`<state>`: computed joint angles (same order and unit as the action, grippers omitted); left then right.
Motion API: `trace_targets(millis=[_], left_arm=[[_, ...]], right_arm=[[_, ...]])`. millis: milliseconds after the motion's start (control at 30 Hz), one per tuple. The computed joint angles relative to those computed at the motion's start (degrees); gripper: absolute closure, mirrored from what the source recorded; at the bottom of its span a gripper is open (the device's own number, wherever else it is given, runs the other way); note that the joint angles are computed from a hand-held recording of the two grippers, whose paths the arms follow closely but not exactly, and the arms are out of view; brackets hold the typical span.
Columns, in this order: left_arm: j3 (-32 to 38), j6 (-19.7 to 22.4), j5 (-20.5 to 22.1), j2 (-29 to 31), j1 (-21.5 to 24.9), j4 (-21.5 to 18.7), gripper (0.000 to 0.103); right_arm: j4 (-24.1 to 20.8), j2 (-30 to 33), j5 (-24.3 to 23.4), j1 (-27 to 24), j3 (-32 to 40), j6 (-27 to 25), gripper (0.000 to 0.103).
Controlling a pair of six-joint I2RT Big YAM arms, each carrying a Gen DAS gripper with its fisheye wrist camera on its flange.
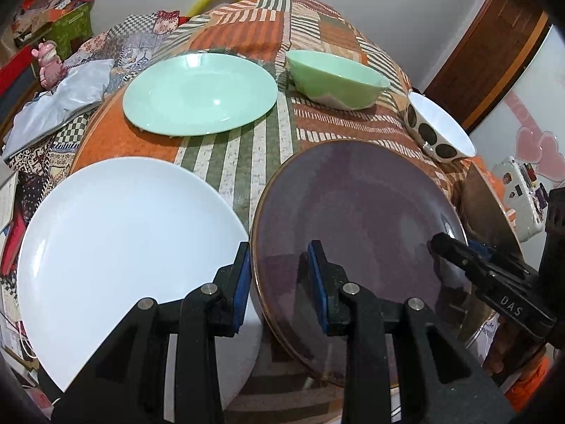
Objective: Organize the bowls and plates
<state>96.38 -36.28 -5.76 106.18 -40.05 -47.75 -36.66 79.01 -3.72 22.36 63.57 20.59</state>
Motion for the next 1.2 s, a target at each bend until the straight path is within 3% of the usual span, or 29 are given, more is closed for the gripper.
trace_targets(millis=[233,633,767,900,1200], left_arm=[[2.7,1.3,-0.9,1.9,0.1,-0.7,0.073],[4.4,1.5,1.5,3.7,1.0,-1.0,0.073],[3.2,1.6,-0.6,2.0,0.5,-0.4,0.073],[1.7,1.4,-2.3,-0.1,-0.2,0.3,0.072],[-4.0,0.6,-11.2,-7.1,-2.9,2.3,0.048]], right_arm=[[0.2,0.3,1.0,-0.2,0.1,0.7,0.071],[-0.6,-0.4,1.8,0.1,-0.2,1.1,0.07],[-1.9,-1.0,1.4,0.3,-0.1,-0.1,0.068],[-2.3,-2.4,2.8,1.2,-0.5,-1.1,0.057],[-1.2,-5.4,5.6,3.8,-0.7,-2.9,0.047]])
